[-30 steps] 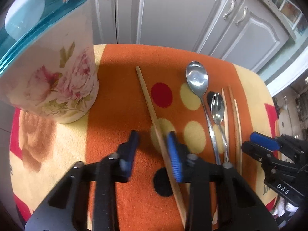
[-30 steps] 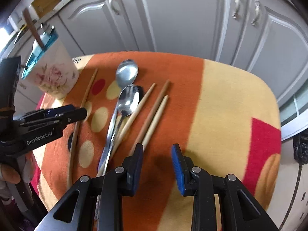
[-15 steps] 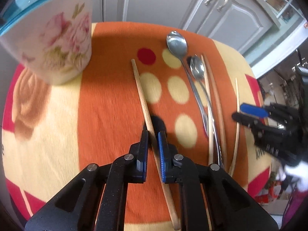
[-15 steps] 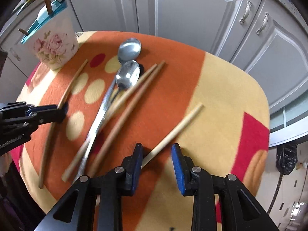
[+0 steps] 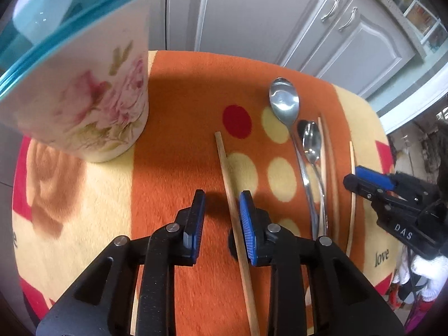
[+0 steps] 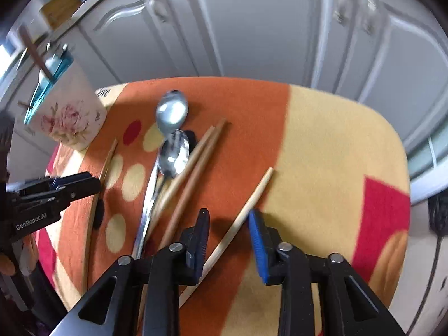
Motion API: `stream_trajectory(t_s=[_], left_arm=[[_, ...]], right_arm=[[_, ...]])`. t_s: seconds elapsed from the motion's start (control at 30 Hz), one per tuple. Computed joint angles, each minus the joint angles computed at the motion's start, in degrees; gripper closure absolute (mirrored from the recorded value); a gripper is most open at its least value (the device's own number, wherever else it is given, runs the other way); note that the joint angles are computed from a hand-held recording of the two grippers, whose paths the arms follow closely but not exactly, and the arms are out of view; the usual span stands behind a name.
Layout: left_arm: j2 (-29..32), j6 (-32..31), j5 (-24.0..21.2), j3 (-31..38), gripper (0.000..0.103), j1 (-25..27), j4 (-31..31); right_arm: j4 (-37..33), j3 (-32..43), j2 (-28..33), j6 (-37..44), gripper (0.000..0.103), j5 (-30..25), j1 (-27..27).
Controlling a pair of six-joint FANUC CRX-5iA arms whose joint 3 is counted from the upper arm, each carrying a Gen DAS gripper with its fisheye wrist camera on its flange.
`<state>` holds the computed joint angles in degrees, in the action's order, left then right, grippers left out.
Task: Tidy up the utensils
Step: 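Close the left tool on a wooden chopstick and lift it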
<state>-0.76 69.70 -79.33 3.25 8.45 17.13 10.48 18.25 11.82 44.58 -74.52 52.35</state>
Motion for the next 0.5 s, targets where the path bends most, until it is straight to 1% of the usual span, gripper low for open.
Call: stream_trajectory(t_s=[0.07,0.13,0.23,0.33,0.37,0.4,0.43,0.47,0.5], left_arm=[[0.7,0.2,0.4,0.8,0.078,-0.7,-0.7],[1.1,0.2,0.6,1.2,0.077,-0.9,-0.9],[1.7,0.5,1.3,1.4,0.073,-1.8,-0.9],[2.2,0.8,2.6,1.6,0.073,-3.5,-1.7],[2.3,0.8,3.0,1.8,0.074,-4.0,-1.9],[2.2,0.4,3.7,1.6,0.075,-4.2,-2.0],[2.1,0.2,4.3,1.4,0.086,-4.4,-2.0],[2.2,0.0,4.7,1.4,0.095,-4.6,-2.2],[2.4,0.1,4.5,1.3,0.096,-4.7,-1.6]], right_arm=[[0.8,2.6,2.1,3.6,0.078,-2.4,0.6],[0.7,3.3,2.5,5.2,0.078,-3.2,0.4],[0.3,2.4,1.6,2.8,0.078,-2.2,-1.0],[-0.1,1.9,1.5,1.5,0.077,-0.5,-1.3],[0.2,1.7,1.4,1.8,0.079,-0.1,-1.1],[0.3,1.4,1.2,2.2,0.086,0.2,-1.0],[0.4,1.2,1.2,2.3,0.089,0.6,-1.0],[0.0,1.2,1.1,2.3,0.091,0.9,-1.3],[-0.4,1.2,0.9,2.2,0.093,1.0,-1.3]])
